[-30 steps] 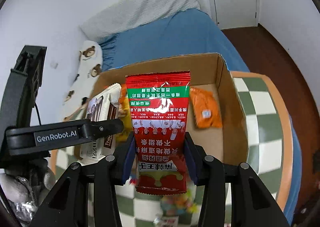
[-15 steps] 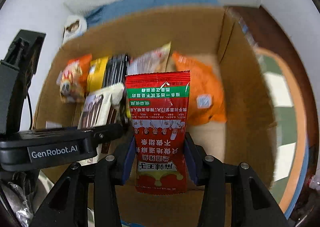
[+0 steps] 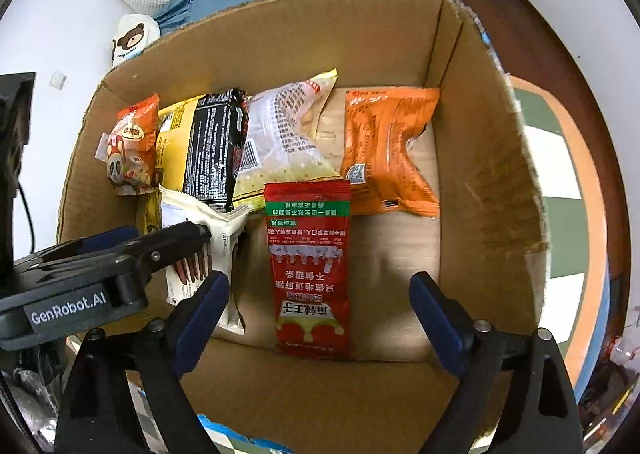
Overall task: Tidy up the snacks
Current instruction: 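Carry both packs into the cardboard box and open both tools, then withdraw both tools from the box back over the remaining snacks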
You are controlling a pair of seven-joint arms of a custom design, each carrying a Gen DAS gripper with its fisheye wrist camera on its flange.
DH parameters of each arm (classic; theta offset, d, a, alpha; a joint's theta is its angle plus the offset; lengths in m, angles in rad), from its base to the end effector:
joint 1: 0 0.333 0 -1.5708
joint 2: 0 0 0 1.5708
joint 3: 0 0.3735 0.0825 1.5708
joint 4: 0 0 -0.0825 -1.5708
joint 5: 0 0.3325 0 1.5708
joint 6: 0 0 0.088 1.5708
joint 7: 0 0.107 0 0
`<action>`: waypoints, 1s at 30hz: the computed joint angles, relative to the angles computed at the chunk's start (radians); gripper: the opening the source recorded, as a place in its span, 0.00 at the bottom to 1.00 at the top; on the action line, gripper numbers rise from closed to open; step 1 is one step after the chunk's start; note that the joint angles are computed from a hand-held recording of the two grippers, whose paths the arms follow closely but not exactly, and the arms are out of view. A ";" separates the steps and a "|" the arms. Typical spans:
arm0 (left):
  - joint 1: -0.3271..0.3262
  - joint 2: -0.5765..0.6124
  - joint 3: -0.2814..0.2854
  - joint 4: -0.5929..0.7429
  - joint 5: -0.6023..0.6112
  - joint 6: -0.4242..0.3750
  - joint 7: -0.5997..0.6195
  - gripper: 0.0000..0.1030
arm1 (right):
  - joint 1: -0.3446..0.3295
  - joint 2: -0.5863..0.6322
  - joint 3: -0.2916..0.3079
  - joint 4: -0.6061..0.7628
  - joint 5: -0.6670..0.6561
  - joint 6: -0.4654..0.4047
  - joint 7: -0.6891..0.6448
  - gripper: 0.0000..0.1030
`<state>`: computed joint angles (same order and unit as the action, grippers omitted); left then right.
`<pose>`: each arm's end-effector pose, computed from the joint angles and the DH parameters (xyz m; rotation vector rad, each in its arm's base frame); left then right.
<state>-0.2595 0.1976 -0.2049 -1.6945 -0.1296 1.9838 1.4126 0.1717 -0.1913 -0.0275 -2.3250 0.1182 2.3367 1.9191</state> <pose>0.5312 -0.2624 0.5608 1.8555 -2.3986 0.2402 0.4383 0.0648 0.5207 -1.7577 2.3282 -0.0285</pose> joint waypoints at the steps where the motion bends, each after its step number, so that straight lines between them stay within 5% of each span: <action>1: 0.001 -0.015 0.001 -0.010 0.005 0.010 0.003 0.83 | -0.002 -0.016 0.008 -0.005 -0.020 -0.004 0.017 0.94; 23: 0.049 -0.424 -0.055 -0.347 0.095 0.315 -0.032 0.83 | 0.023 -0.373 0.074 -0.076 -0.267 -0.060 0.254 0.94; 30: 0.059 -0.525 -0.057 -0.383 0.066 0.326 -0.012 0.83 | 0.052 -0.477 0.100 -0.059 -0.302 -0.104 0.302 0.94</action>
